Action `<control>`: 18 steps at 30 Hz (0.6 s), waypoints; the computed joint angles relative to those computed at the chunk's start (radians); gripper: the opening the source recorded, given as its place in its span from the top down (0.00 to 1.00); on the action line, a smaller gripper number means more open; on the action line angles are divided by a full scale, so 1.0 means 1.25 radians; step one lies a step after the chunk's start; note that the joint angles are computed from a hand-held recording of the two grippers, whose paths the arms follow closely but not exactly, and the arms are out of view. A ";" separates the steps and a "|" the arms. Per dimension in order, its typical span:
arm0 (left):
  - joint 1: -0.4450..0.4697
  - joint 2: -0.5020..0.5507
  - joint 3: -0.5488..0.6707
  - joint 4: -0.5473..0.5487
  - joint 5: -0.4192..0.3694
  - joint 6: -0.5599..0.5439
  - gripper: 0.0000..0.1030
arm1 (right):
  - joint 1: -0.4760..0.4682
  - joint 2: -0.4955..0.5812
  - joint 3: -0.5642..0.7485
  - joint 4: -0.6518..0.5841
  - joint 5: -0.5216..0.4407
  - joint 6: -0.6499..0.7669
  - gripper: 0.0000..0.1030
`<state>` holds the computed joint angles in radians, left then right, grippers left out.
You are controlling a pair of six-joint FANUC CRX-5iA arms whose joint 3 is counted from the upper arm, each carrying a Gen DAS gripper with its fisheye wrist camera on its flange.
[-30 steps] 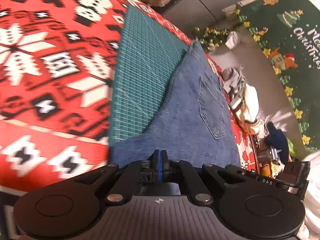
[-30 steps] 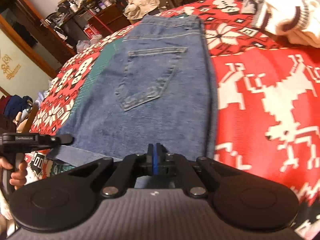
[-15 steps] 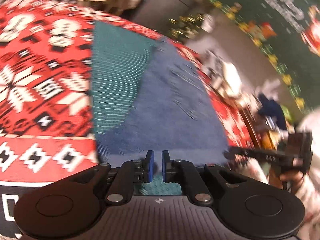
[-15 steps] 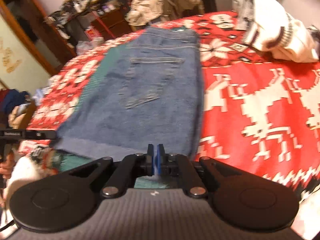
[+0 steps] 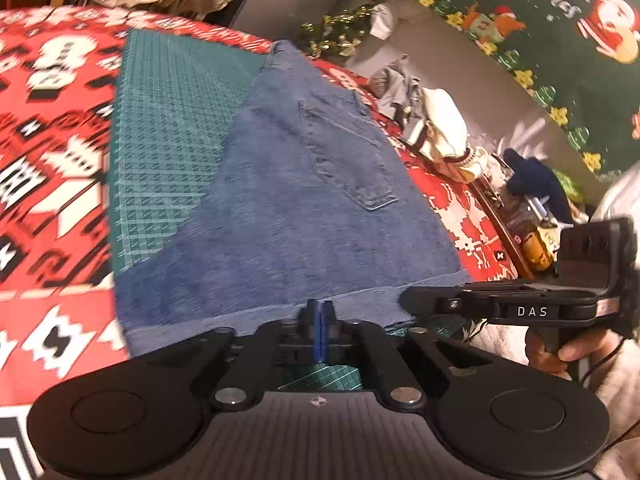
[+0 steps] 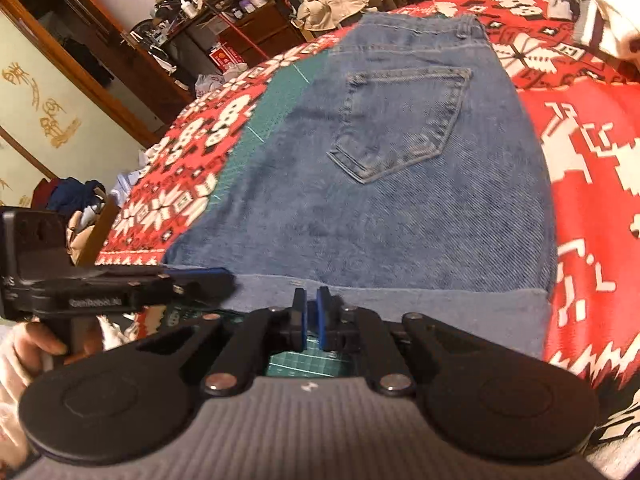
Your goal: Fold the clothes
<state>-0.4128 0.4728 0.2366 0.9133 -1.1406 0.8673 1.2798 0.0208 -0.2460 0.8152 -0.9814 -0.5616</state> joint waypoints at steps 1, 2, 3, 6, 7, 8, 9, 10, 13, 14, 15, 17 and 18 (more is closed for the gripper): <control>0.007 0.001 -0.002 0.003 -0.010 -0.006 0.97 | 0.004 -0.016 -0.024 0.012 0.006 -0.031 1.00; 0.014 0.000 -0.002 0.002 -0.020 -0.015 0.97 | 0.008 -0.041 -0.056 0.024 0.019 -0.080 1.00; 0.020 0.000 -0.002 0.001 -0.031 -0.025 0.97 | 0.014 -0.062 -0.080 0.031 0.020 -0.114 1.00; 0.040 -0.002 -0.001 -0.013 -0.052 -0.037 0.97 | 0.043 -0.104 -0.108 0.018 -0.033 -0.155 1.00; 0.046 -0.002 0.000 -0.018 -0.057 -0.034 0.97 | 0.053 -0.114 -0.111 0.008 -0.061 -0.158 1.00; 0.052 -0.003 -0.002 -0.019 -0.059 -0.027 0.97 | 0.063 -0.128 -0.123 0.010 -0.073 -0.181 1.00; 0.057 -0.005 -0.008 -0.016 -0.061 -0.023 0.97 | 0.073 -0.142 -0.137 0.014 -0.085 -0.207 1.00; 0.061 -0.007 -0.014 -0.014 -0.062 -0.017 0.97 | 0.078 -0.154 -0.151 0.023 -0.083 -0.233 1.00; 0.059 -0.014 -0.009 -0.034 -0.058 -0.006 0.97 | 0.087 -0.171 -0.172 0.036 -0.078 -0.268 1.00; 0.057 -0.017 -0.004 -0.049 -0.057 -0.005 0.98 | 0.089 -0.172 -0.170 0.031 -0.082 -0.263 1.00; 0.055 -0.021 0.001 -0.063 -0.055 -0.004 0.98 | 0.090 -0.174 -0.166 0.024 -0.089 -0.256 1.00; 0.052 -0.032 0.005 -0.084 -0.054 -0.018 0.98 | 0.095 -0.166 -0.141 0.003 -0.111 -0.225 1.00; 0.050 -0.040 0.006 -0.094 -0.052 -0.029 0.95 | 0.097 -0.153 -0.117 -0.011 -0.129 -0.183 0.99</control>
